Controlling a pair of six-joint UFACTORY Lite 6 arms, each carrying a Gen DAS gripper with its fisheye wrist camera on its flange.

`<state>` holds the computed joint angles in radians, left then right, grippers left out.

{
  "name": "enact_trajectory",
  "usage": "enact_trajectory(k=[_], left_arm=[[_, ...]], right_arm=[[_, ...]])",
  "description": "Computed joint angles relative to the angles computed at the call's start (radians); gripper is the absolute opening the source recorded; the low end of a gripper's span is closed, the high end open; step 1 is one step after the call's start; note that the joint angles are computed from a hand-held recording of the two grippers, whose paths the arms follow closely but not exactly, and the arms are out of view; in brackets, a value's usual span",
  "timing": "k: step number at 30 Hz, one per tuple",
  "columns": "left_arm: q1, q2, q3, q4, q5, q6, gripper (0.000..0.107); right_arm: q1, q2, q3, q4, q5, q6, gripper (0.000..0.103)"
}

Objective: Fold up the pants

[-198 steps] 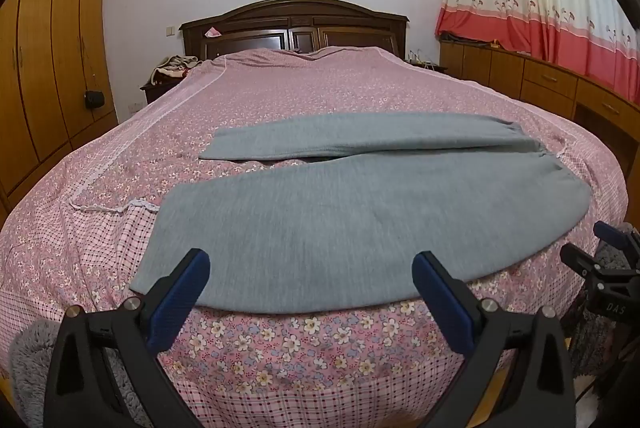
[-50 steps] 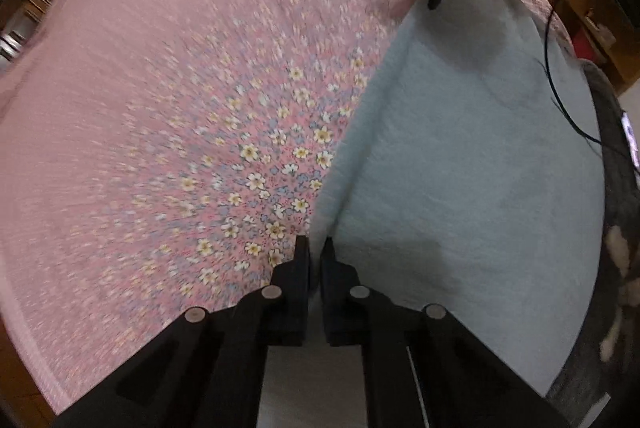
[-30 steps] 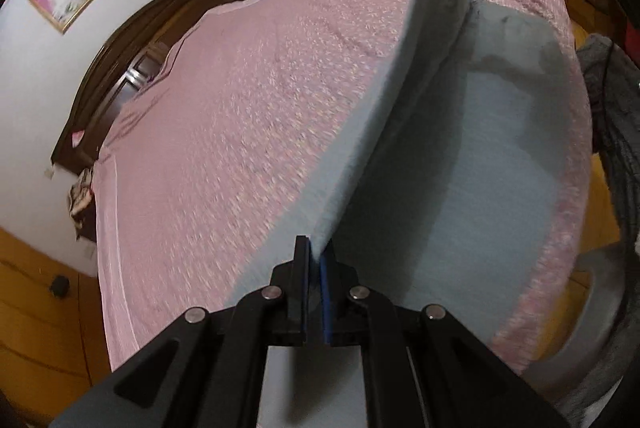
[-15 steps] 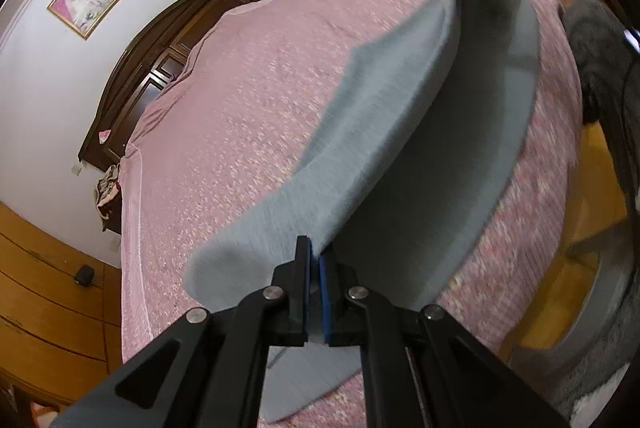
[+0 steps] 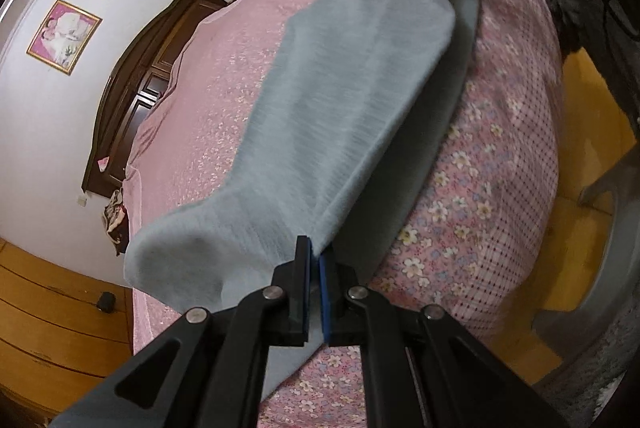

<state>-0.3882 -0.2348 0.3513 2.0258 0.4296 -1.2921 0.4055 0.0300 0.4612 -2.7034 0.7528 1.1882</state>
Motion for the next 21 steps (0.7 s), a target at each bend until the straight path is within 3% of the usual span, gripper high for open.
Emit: enact_trajectory(k=[10, 14, 19, 21], left_arm=[[-0.184, 0.149, -0.118, 0.101, 0.242, -0.190, 0.004], [-0.172, 0.122, -0.142, 0.116, 0.238, -0.180, 0.003], [-0.104, 0.061, -0.131, 0.107, 0.165, -0.104, 0.003], [-0.114, 0.086, -0.112, 0.092, 0.170, -0.083, 0.003]], right_arm=[[-0.020, 0.163, -0.119, -0.074, 0.244, 0.068, 0.004], [-0.016, 0.088, -0.151, -0.055, 0.190, 0.094, 0.004], [-0.015, 0.043, -0.084, -0.011, 0.058, 0.060, 0.004], [-0.006, 0.079, -0.079, -0.008, 0.077, 0.075, 0.004]])
